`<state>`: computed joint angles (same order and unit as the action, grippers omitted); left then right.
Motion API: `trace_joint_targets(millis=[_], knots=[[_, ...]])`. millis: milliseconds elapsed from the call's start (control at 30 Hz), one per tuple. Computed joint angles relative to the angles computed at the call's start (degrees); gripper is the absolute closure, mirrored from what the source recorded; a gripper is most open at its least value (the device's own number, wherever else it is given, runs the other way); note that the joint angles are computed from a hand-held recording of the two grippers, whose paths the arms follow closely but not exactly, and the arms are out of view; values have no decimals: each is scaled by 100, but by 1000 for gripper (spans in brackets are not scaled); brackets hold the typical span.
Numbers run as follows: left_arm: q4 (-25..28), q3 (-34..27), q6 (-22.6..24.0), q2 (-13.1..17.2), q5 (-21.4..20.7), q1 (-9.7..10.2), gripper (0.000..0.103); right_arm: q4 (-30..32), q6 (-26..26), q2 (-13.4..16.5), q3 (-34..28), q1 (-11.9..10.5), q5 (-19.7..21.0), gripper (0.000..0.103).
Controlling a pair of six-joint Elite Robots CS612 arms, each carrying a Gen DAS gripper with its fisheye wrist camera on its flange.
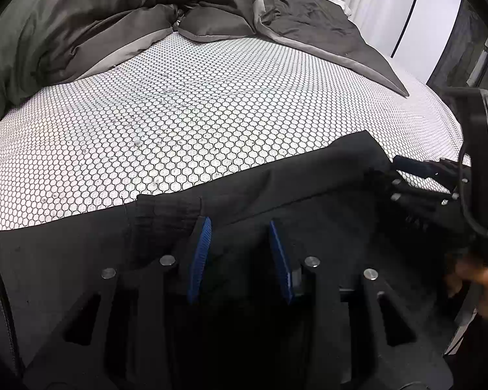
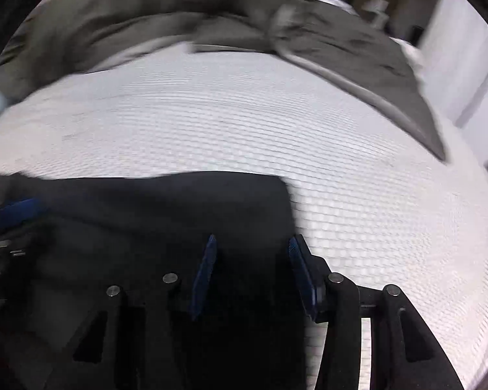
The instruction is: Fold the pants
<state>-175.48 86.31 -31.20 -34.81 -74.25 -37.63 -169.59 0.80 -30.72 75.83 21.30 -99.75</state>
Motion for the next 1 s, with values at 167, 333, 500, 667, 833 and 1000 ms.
trace_joint_targets(millis=[167,333,500,667,833,1000], knots=[[-96,289,145,-229,163,-125,55,-424,-11,-303,468,-165,968,53],[-725,890,287,-501,346,-336,22,-996,-451,-613,1157,-180,1858,34],[-223,1015,515,-493,531,-416,21,-628,-1519,-543,1258,19,1603,34],[-613,1341,228,-597,291,-327,20,-1335,-1502,-617,1623,-36,803,32],[-1527,1672,838,-709,487,-566,18,-1879,-1100,-908,2134,-170,1462,32],[-970,1515,1381,-590,91,-636,17,-1686,-1382,-827,2057,-62,2168,32]])
